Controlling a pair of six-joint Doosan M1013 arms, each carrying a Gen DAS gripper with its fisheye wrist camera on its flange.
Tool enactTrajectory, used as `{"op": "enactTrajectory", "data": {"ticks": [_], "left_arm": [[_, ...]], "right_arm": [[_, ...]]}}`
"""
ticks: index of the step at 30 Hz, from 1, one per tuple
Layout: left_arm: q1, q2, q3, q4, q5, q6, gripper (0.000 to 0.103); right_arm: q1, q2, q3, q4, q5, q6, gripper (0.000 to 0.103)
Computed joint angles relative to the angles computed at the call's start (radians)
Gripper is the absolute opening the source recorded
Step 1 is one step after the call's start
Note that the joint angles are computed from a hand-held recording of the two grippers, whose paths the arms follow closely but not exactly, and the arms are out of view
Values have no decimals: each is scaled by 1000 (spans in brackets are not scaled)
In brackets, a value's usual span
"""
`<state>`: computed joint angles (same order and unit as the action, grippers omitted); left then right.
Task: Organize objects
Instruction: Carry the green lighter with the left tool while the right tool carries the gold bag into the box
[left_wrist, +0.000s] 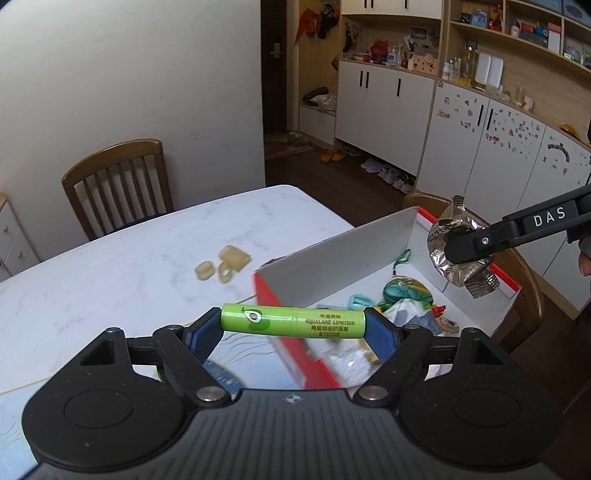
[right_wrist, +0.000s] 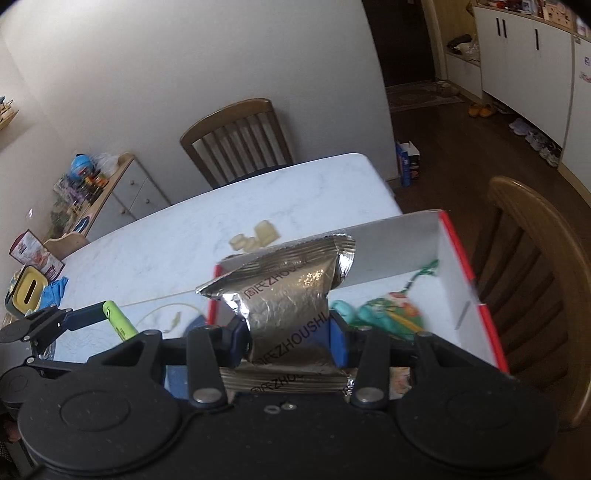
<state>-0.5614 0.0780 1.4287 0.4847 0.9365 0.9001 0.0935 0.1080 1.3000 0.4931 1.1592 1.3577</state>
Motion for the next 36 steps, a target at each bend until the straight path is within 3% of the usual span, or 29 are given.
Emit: {"op": "enactTrajectory", "data": {"ticks": [5, 14, 24, 36], "left_arm": [[-8, 53, -41, 5, 13, -9, 82], [-12, 140, -120, 20, 32, -19, 82], [-14, 225, -195, 22, 82, -4, 82], [3, 303, -262, -41, 164, 28, 82]], "right_arm": [[-36, 9, 2, 3, 13, -33, 43], [-59, 28, 5, -25, 54, -143, 43], [-42, 31, 27, -83, 84, -298, 43], [-27, 50, 33, -105, 119, -372, 43]]}}
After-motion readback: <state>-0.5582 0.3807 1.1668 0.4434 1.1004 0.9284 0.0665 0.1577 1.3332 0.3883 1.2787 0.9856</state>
